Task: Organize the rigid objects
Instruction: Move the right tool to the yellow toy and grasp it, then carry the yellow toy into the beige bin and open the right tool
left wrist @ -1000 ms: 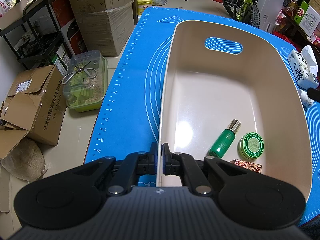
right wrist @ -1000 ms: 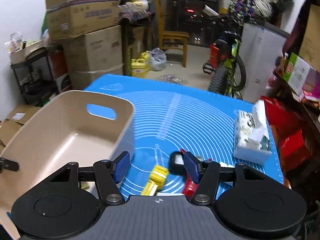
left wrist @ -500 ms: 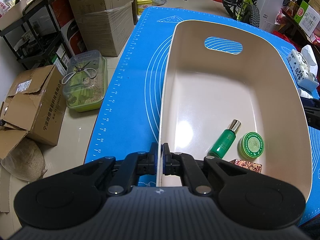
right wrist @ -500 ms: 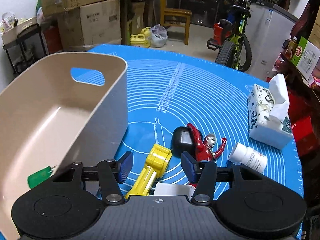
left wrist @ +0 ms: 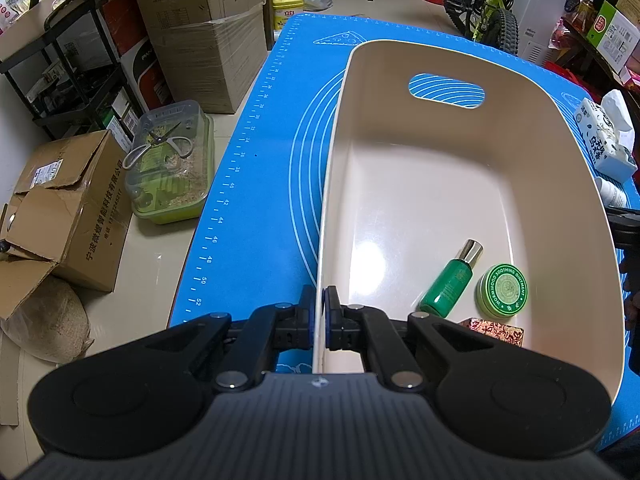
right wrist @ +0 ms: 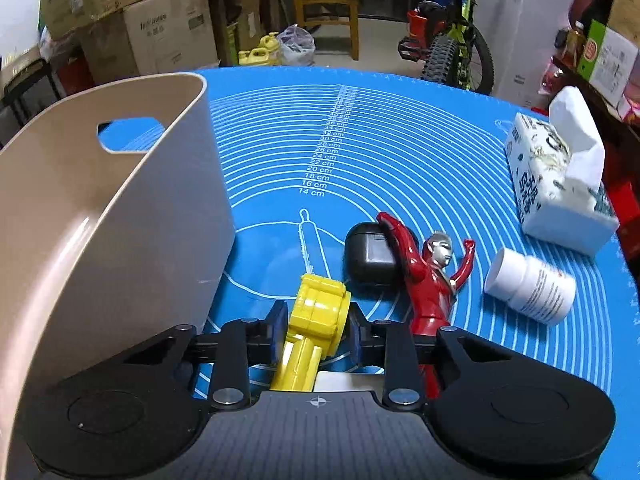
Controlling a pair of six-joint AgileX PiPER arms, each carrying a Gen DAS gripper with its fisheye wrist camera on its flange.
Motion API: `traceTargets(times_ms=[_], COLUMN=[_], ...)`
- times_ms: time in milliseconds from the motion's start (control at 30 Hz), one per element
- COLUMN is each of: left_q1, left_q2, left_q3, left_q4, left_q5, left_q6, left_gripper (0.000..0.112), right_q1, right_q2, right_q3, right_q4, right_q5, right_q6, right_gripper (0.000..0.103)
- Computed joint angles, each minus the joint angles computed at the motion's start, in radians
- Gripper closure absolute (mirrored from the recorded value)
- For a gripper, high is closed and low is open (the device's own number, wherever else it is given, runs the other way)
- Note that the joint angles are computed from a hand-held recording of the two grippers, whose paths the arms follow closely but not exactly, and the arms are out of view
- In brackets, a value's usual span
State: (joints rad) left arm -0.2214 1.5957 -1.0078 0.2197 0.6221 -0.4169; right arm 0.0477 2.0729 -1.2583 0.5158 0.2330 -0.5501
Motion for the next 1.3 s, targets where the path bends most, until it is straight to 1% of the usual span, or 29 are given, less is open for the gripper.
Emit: traceTargets(times_ms=[133, 267, 400, 567, 900, 933, 1000, 1100, 1233, 1300], left_q1=[-0.004, -0.007, -0.007, -0.008, -0.008, -0.008, -0.007, -0.008, -0.008, -0.008], left_q2=[0.002, 0.002, 0.003, 0.003, 0.003, 0.003, 0.003, 0.002, 0.002, 0.001], left_q3=[-0.001, 0.001, 0.001, 0.000, 0.000, 0.000, 0.000, 0.001, 0.001, 0.001], left_q4=[0.004, 0.009, 0.006, 0.007, 0.006, 0.006, 0.006, 0.005, 0.006, 0.005], left_q5=[0.000, -0.001, -0.002, -0.001, -0.001, -0.001, -0.001, -0.002, -0.001, -0.001], left_q6=[-0.008, -0.013, -0.014, -0.015, -0.014, -0.014, -0.013, -0.015, -0.017, -0.016], left_gripper=[0.106, 0.106, 0.106, 0.106, 0.106, 0.106, 0.106, 0.106, 0.106, 0.106], right_q1=[-0.028, -0.016, -0.007, -0.020, -0.053, -0.051, -0.052, -0.052, -0.024, -0.002], right_q2=[-0.014, -0.048, -0.089, -0.156, -0.346, -0.367, -0.409, -0.465, -0.520, -0.534], right_q3=[0.021, 0.068, 0.111, 0.162, 0.297, 0.301, 0.318, 0.324, 0.312, 0.298], right_q4=[0.214, 0.260, 0.302, 0.436, 0.775, 0.770, 0.818, 0.850, 0.863, 0.840], right_q5=[0.028, -0.012, -0.037, -0.043, -0.028, -0.025, -0.013, 0.014, 0.037, 0.048], right_q6=[-0.192, -0.290, -0.353, -0.509, -0.912, -0.907, -0.950, -0.966, -0.954, -0.923], right_gripper=[0.070, 0.070, 0.070, 0.070, 0.070, 0.070, 0.070, 0.070, 0.070, 0.070])
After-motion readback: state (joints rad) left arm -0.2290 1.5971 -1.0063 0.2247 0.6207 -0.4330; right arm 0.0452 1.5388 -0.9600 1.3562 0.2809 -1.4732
